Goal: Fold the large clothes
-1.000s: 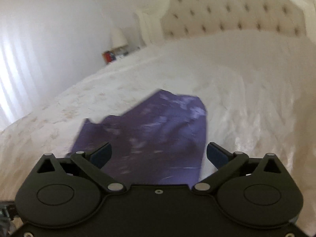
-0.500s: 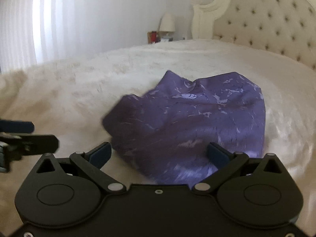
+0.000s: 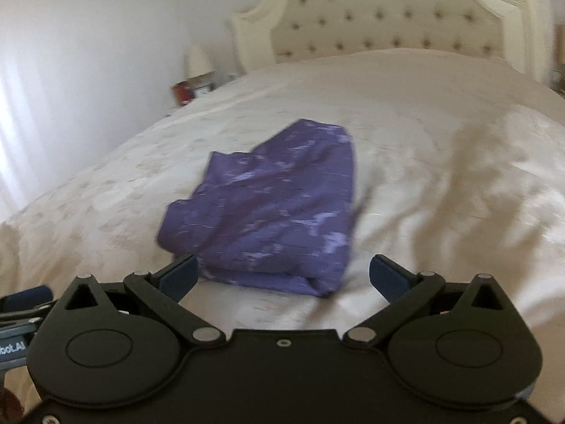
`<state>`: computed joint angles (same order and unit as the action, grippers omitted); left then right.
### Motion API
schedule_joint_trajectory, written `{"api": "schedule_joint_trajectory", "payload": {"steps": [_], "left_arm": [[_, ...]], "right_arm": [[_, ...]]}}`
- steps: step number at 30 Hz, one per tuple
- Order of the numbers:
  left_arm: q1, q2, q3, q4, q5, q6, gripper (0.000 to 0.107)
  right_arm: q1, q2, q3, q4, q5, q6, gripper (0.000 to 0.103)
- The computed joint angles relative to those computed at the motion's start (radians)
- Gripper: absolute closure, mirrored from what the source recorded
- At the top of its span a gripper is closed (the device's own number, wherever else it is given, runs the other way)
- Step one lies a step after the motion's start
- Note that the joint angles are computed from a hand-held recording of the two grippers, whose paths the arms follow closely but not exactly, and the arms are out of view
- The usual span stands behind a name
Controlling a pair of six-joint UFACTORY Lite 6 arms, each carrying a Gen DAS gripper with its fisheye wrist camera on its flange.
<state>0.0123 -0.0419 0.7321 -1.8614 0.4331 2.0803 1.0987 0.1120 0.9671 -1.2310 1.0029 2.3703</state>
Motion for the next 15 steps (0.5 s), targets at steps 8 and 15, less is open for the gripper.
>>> {"api": "schedule_joint_trajectory", "payload": {"steps": [8, 15], "left_arm": [[-0.081, -0.073, -0.055, -0.149, -0.141, 0.121, 0.013], [-0.088, -0.106, -0.077, -0.102, -0.157, 0.071, 0.013]], "right_arm": [[0.123, -0.078, -0.062, 0.107, 0.119, 0.033, 0.000], [0.172, -0.020, 0.015, 0.185, 0.182, -0.041, 0.000]]}}
